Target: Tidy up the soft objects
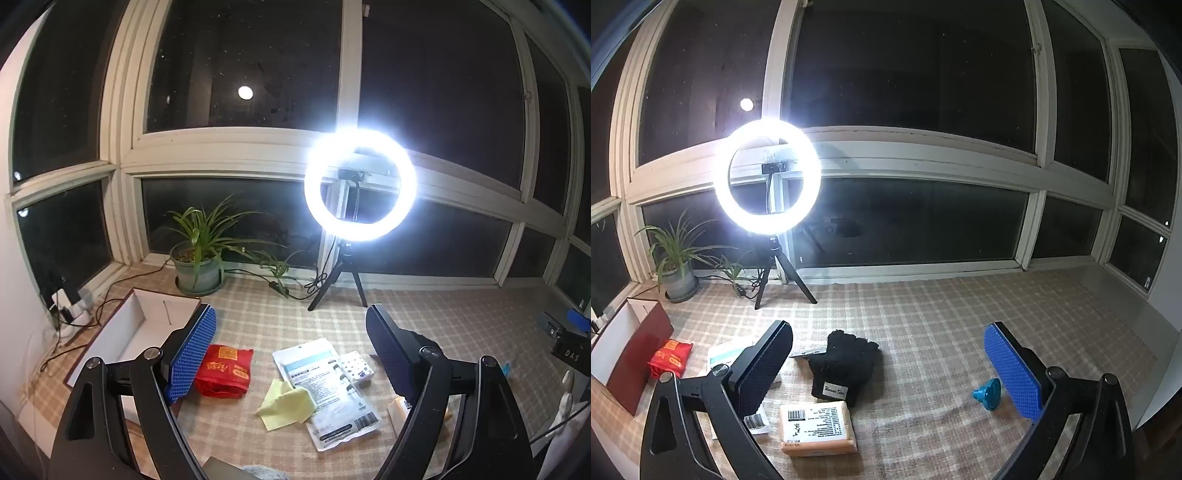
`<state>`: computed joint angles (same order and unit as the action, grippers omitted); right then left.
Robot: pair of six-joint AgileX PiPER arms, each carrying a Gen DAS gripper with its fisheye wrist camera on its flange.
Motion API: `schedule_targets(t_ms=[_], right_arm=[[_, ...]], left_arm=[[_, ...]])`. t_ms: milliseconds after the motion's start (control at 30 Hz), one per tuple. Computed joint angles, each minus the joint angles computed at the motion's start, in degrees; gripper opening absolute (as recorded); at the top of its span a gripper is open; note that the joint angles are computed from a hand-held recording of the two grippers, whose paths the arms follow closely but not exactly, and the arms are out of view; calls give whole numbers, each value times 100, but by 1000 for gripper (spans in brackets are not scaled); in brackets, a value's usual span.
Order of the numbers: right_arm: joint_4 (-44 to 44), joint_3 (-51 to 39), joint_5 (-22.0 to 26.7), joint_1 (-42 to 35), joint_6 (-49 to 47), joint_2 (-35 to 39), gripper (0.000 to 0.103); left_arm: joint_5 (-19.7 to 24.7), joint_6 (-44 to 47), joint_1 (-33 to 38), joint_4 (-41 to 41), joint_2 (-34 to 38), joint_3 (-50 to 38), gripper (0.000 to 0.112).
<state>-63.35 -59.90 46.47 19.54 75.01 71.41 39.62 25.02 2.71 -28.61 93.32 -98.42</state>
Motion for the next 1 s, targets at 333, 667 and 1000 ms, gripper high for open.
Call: schedule_targets(t_ms=[333,667,1000], right_arm=[[-145,49,-15,17,118,-7,102],[-175,-140,141,187,110,46,102],[-101,-215,168,228,16,101,102]], left_arm=[[-10,-139,-89,253,17,-112,83],[-112,51,74,-32,-138,96,83],[-99,75,77,-57,-147,138,83]])
